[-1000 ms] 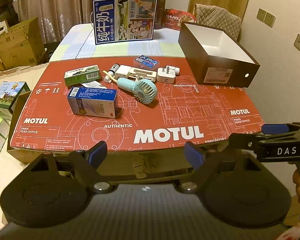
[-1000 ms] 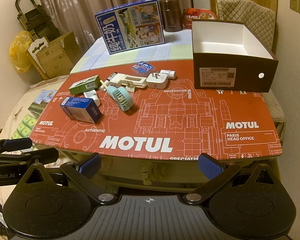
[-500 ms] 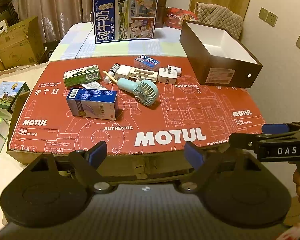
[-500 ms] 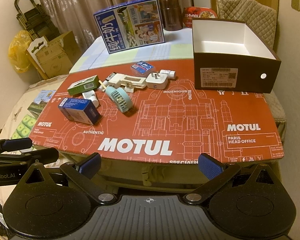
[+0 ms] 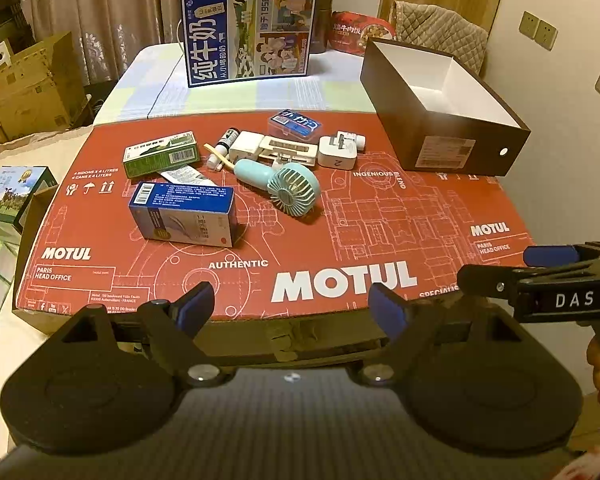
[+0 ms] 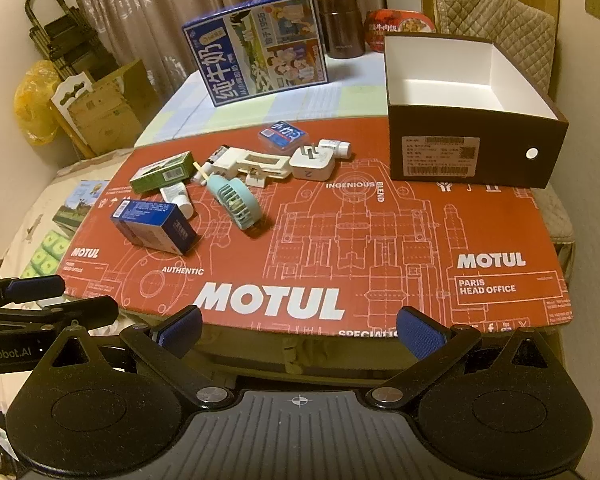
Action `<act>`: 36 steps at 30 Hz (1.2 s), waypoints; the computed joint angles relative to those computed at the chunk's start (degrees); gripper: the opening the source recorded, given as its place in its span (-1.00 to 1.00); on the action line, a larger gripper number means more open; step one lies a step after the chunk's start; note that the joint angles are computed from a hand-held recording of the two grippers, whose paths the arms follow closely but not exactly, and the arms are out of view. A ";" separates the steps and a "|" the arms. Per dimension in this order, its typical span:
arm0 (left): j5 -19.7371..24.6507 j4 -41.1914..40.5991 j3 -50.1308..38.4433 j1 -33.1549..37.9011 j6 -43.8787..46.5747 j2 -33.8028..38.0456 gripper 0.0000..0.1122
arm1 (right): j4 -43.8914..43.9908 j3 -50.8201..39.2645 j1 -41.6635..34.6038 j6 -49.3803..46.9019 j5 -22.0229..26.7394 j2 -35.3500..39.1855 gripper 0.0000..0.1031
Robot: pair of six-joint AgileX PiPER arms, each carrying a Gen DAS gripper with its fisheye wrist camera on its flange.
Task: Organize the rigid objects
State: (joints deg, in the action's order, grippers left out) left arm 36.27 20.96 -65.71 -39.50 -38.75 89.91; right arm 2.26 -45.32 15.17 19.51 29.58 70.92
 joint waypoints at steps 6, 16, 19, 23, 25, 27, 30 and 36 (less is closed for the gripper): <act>-0.05 -1.20 -0.39 1.28 2.05 0.26 0.46 | 0.22 -1.24 0.32 0.13 -0.43 1.81 0.96; -0.25 -2.08 -0.74 3.90 4.55 1.52 0.46 | -0.89 -3.03 1.66 3.04 -2.09 5.38 0.96; -0.57 -2.33 -0.56 4.98 5.76 2.06 0.46 | -1.29 -3.10 2.20 3.95 -3.75 6.57 0.96; -1.34 -2.93 -0.49 6.37 7.53 2.80 0.46 | -0.98 -2.97 2.84 4.37 -6.47 8.17 0.96; -2.14 -2.32 -0.02 6.87 7.50 3.15 0.46 | -0.07 -2.88 3.02 3.78 -7.94 8.97 0.96; -2.54 -2.64 -0.19 7.44 7.88 3.89 0.46 | -0.18 -3.16 3.21 3.89 -8.76 9.87 0.96; -3.31 -2.56 -0.60 7.94 7.75 5.30 0.46 | 2.69 -3.67 2.48 0.14 -10.03 11.20 0.96; -3.35 -0.37 -3.64 8.10 3.63 9.80 0.46 | 10.67 -6.72 -0.22 -11.96 -11.25 15.61 0.92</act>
State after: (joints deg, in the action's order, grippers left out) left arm 32.92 20.59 -69.35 -31.40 -35.12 99.71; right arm 12.93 -52.04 14.96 7.56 18.34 86.52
